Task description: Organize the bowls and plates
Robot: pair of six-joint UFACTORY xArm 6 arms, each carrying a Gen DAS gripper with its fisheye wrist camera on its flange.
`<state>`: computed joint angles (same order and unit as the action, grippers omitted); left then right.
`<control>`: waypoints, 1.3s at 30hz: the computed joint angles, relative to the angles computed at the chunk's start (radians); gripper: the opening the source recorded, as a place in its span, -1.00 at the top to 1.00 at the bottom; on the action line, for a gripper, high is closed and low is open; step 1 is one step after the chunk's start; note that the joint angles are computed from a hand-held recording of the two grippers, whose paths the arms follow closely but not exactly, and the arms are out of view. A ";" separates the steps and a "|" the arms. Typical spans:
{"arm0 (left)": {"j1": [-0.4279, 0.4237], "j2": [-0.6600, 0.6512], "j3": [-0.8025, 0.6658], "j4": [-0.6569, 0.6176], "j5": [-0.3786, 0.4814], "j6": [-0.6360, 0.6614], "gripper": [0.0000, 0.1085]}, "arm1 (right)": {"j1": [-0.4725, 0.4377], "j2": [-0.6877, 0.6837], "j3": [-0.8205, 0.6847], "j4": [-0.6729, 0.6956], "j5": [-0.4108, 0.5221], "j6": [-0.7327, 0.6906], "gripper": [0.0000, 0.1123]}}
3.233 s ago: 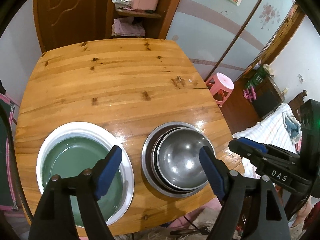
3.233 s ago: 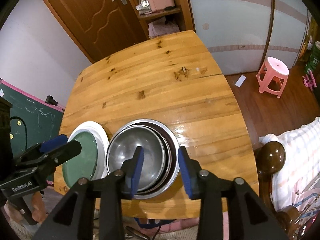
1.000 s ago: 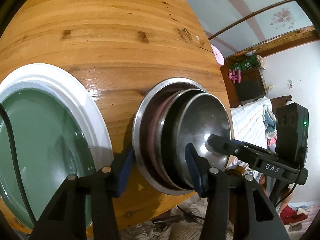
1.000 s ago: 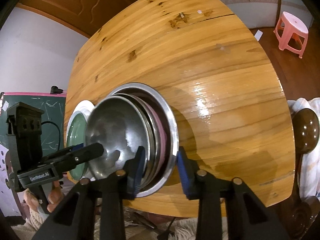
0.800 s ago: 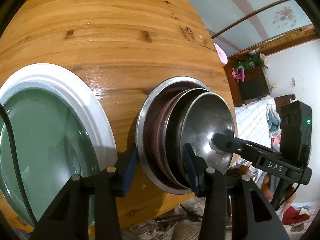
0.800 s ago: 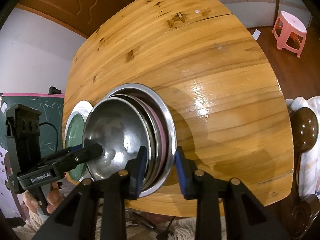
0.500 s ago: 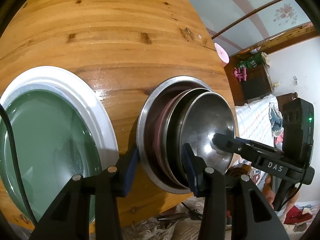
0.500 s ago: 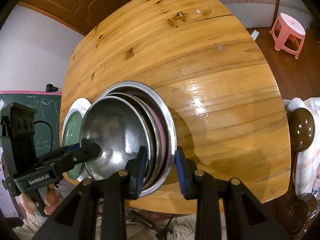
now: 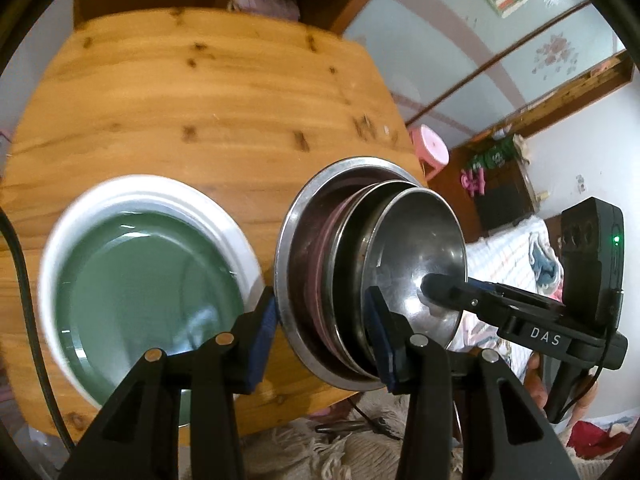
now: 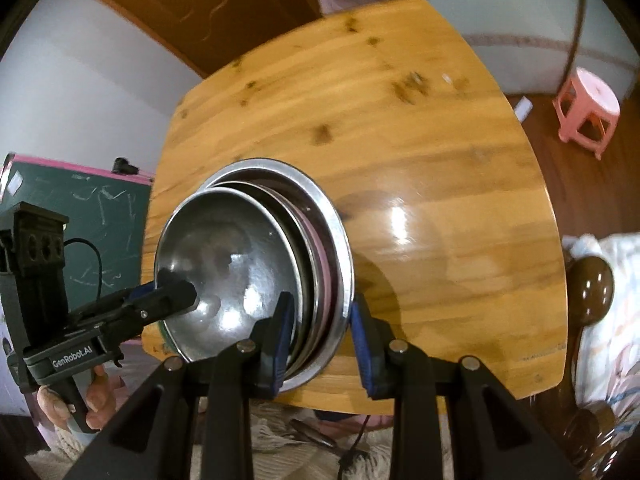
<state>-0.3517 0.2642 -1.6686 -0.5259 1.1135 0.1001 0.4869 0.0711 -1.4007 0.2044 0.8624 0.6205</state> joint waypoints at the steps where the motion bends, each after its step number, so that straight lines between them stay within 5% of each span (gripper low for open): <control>1: 0.009 -0.016 0.011 0.002 -0.008 0.002 0.23 | 0.009 0.022 -0.041 -0.010 0.013 -0.004 0.50; 10: 0.129 -0.147 0.148 0.055 -0.073 -0.025 0.23 | 0.087 0.331 -0.489 -0.004 0.177 -0.085 0.50; 17: 0.195 -0.126 0.211 0.082 -0.049 -0.059 0.23 | 0.115 0.559 -0.763 0.058 0.332 -0.097 0.50; 28: 0.223 -0.058 0.212 0.030 -0.037 -0.015 0.23 | 0.129 0.676 -0.922 0.039 0.413 -0.060 0.41; 39: 0.222 -0.106 0.256 0.068 -0.093 -0.005 -0.17 | 0.153 0.667 -0.914 -0.010 0.394 -0.054 0.31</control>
<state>-0.1300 0.1581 -1.4125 -0.4582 1.0201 0.0951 0.6398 0.7376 -2.3148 0.1945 1.2563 0.5663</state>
